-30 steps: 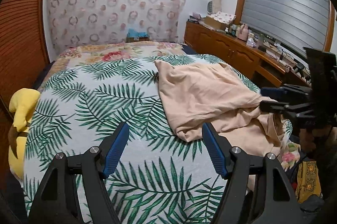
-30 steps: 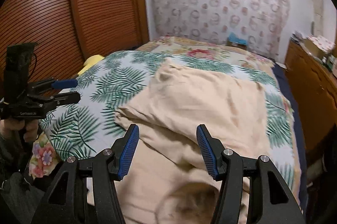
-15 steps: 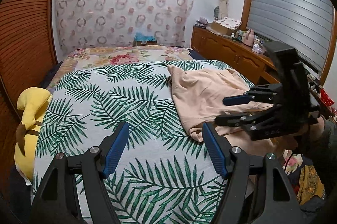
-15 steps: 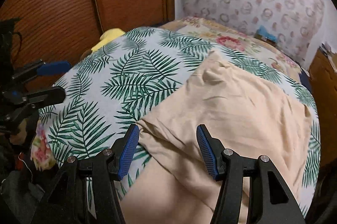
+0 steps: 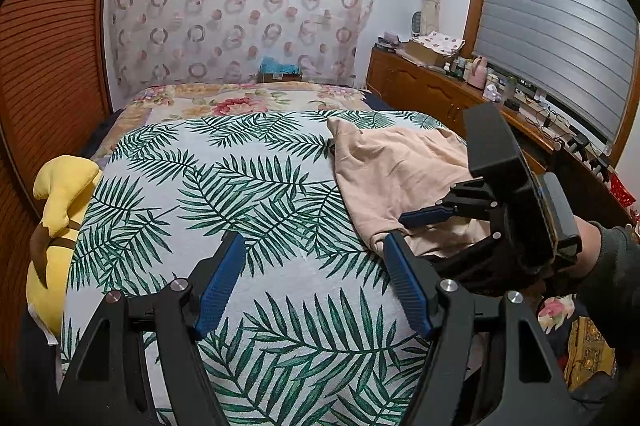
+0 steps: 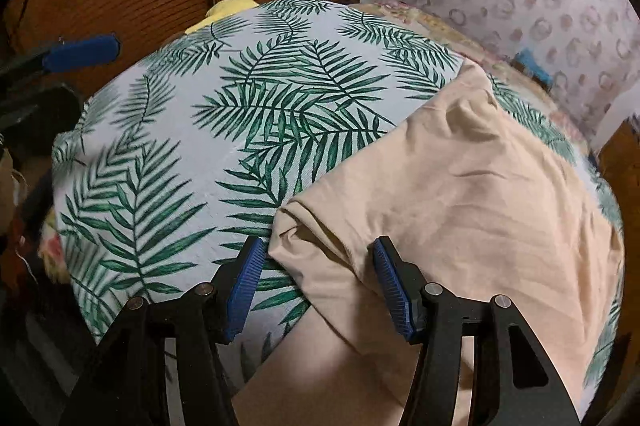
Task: Fold small clothes
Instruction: 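Close the right tool on the shirt edge and fold it over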
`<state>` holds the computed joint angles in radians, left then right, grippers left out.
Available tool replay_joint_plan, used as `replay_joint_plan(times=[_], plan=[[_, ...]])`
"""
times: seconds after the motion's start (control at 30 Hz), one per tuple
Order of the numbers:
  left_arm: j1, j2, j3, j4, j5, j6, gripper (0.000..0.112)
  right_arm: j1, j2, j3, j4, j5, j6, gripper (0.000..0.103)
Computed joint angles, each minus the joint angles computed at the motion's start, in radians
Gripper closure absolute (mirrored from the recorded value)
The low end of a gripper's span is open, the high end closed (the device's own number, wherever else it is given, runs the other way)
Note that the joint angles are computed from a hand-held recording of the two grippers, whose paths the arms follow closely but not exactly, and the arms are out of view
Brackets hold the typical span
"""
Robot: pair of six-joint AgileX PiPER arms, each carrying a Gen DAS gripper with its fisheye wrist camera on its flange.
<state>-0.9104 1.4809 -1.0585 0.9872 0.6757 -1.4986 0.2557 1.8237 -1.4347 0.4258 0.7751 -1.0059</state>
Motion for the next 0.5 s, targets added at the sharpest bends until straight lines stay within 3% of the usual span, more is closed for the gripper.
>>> replay_joint_plan(times=[0.07,0.13,0.17,0.4,0.5], plan=[[0.0,0.0,0.002,-0.002,-0.004,0.0,0.04,0.02,-0.009,0.021,-0.021,-0.04,0.013,0.063],[0.001,0.001,0.001,-0.005,-0.008,0.002,0.04,0.03,-0.023,0.043,-0.049,-0.08,0.033,0.088],[-0.001,0.003,-0.001,-0.005,-0.008,0.002,0.04,0.033,-0.023,0.048,-0.052,-0.091,0.039,0.093],[0.0,0.018,-0.008,-0.014,-0.019,0.014,0.04,-0.112,-0.006,-0.051,0.196,0.098,-0.093,0.097],[0.001,0.025,-0.012,-0.016,-0.026,0.015,0.04,-0.166,-0.017,-0.096,0.252,0.135,-0.109,0.097]])
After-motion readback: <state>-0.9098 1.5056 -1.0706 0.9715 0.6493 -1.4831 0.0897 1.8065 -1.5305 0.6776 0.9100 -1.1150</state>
